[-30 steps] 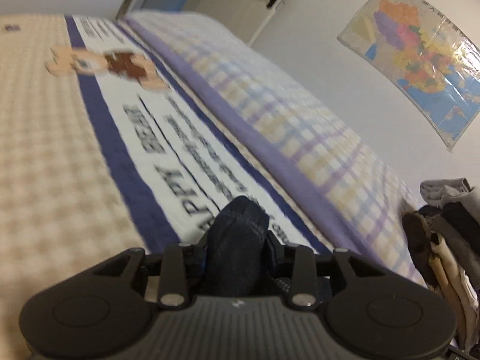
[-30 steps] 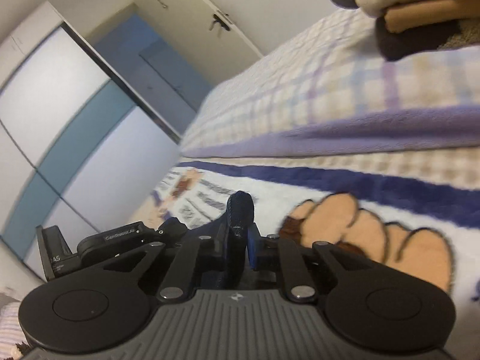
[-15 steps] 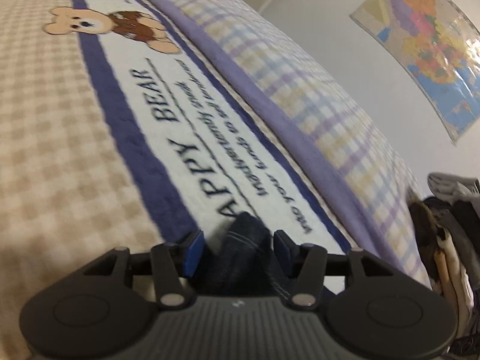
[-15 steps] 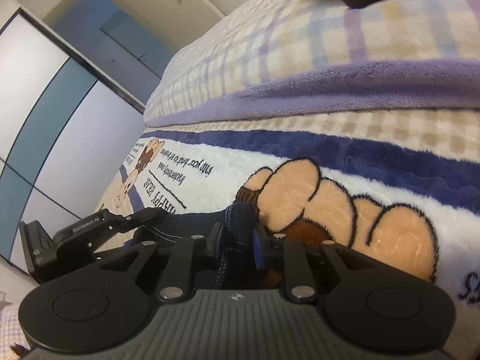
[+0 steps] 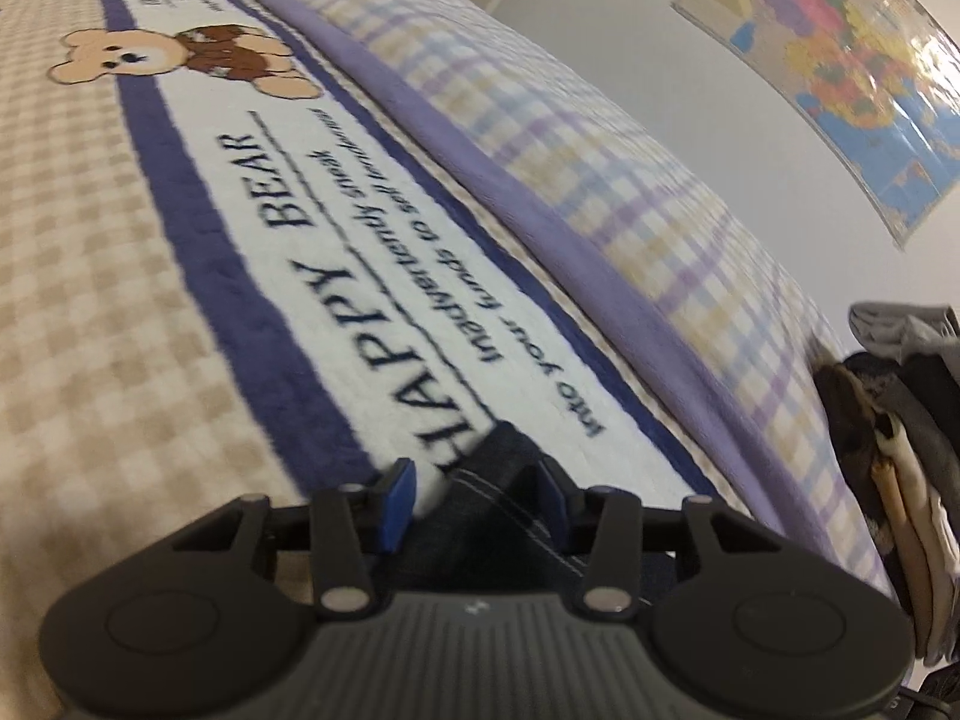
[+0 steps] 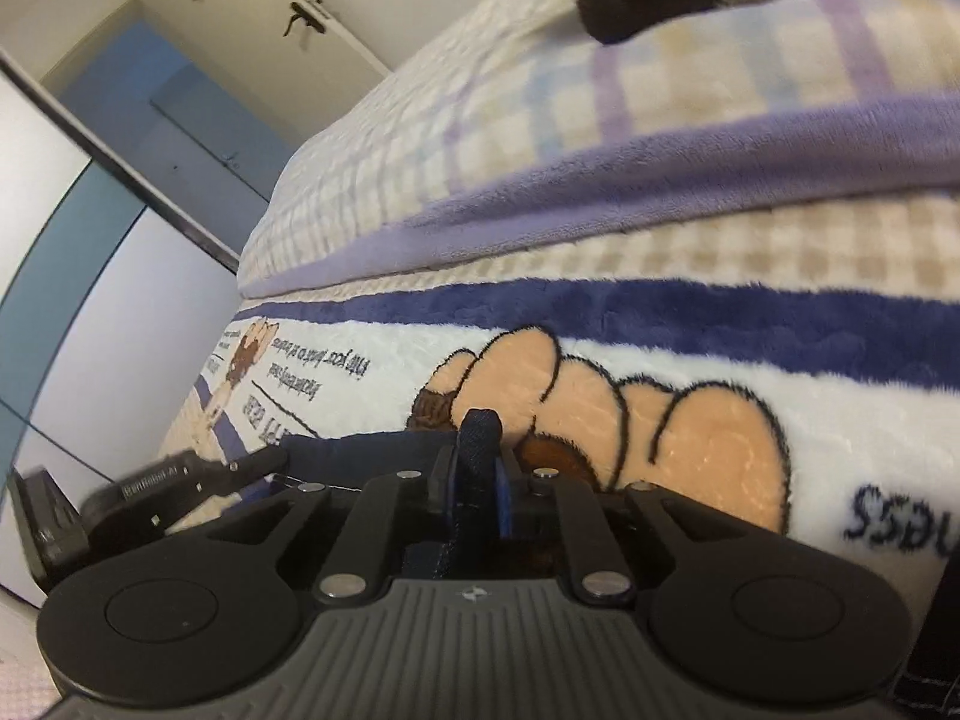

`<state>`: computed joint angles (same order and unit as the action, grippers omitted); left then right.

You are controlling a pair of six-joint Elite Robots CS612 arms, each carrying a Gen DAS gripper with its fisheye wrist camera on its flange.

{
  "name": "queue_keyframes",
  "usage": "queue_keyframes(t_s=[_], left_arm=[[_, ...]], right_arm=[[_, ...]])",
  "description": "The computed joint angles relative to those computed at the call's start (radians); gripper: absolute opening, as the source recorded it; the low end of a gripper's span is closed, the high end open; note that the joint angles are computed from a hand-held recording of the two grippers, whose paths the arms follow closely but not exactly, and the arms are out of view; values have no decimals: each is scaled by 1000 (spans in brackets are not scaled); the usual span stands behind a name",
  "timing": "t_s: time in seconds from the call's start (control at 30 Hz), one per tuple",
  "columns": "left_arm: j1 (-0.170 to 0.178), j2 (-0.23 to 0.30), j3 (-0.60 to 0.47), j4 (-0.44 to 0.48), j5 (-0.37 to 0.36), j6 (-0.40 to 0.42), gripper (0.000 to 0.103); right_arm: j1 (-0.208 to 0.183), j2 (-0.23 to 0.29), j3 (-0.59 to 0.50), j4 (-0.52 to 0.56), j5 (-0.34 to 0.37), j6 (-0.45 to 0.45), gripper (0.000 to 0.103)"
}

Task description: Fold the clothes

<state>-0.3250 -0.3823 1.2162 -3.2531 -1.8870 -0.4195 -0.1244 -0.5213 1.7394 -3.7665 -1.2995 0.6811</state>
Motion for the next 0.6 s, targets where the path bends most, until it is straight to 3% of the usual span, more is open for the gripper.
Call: queue_keyframes(t_s=[0.1, 0.2, 0.27, 0.33, 0.47, 0.6], left_arm=[[-31, -7, 29, -70, 127, 59, 21], [-47, -6, 51, -170, 211, 55, 19], [-51, 2, 49, -232, 234, 32, 19], [-58, 13, 35, -229, 262, 37, 19], [-69, 40, 4, -204, 310, 43, 19], [-69, 44, 7, -228, 318, -11, 24]], right_arm=[[-3, 3, -2, -3, 8, 3, 14], [-3, 20, -13, -80, 11, -12, 13], [5, 33, -25, -142, -10, -34, 12], [14, 42, -32, -186, -47, -70, 12], [10, 47, -59, -57, -48, -77, 12], [21, 47, -61, -66, -82, -139, 14]])
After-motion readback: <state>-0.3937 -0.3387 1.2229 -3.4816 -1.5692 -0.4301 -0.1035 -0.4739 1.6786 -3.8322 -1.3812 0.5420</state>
